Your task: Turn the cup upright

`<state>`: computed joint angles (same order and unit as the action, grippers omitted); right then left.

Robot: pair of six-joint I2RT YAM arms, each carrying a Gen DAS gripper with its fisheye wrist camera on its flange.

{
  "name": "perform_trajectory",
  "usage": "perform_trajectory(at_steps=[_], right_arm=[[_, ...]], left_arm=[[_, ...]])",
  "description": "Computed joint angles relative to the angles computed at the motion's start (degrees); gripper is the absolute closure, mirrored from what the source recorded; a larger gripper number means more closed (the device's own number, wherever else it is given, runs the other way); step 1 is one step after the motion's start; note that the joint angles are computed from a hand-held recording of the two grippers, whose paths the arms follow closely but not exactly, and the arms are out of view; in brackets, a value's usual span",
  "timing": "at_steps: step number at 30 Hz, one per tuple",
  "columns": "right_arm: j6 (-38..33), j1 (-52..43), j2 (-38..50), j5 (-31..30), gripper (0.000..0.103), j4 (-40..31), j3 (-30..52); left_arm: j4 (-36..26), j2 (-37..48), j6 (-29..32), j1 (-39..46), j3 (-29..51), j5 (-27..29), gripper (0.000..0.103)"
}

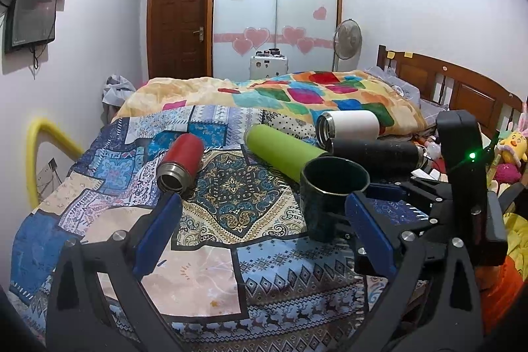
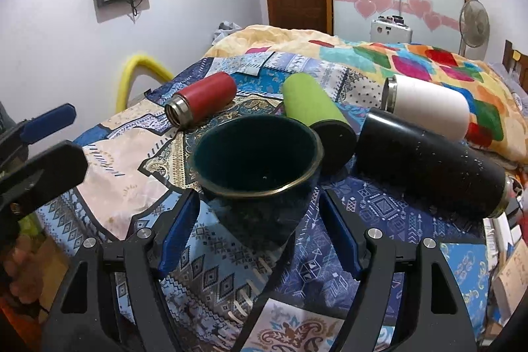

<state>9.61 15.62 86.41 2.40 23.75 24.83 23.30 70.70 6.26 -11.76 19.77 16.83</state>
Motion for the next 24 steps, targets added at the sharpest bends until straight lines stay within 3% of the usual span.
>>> perform_trajectory(at_steps=[5, 12, 18, 24], right_arm=[[0.7, -1.1, -9.8, 0.1, 0.031, -2.6, -4.1], [1.0, -1.7, -36.3, 3.8, 0.031, -15.0, -8.6], [1.9, 5.0, -57.7, 13.4, 0.028, -28.1, -8.6], [3.0, 14.1, -68.0, 23.6, 0.025, -33.9, -8.4]], left_arm=[[-3.7, -6.4, -1.2, -0.8, -0.8, -0.7, 0.002], [-11.2, -21.4, -4.1, -2.3, -2.0, -1.1, 0.002], [-19.6, -36.6, -6.7, -6.3, -1.9, -5.1, 0.002], [-27.3, -48.7, -7.7, -13.2, -0.8, -13.9, 0.001]])
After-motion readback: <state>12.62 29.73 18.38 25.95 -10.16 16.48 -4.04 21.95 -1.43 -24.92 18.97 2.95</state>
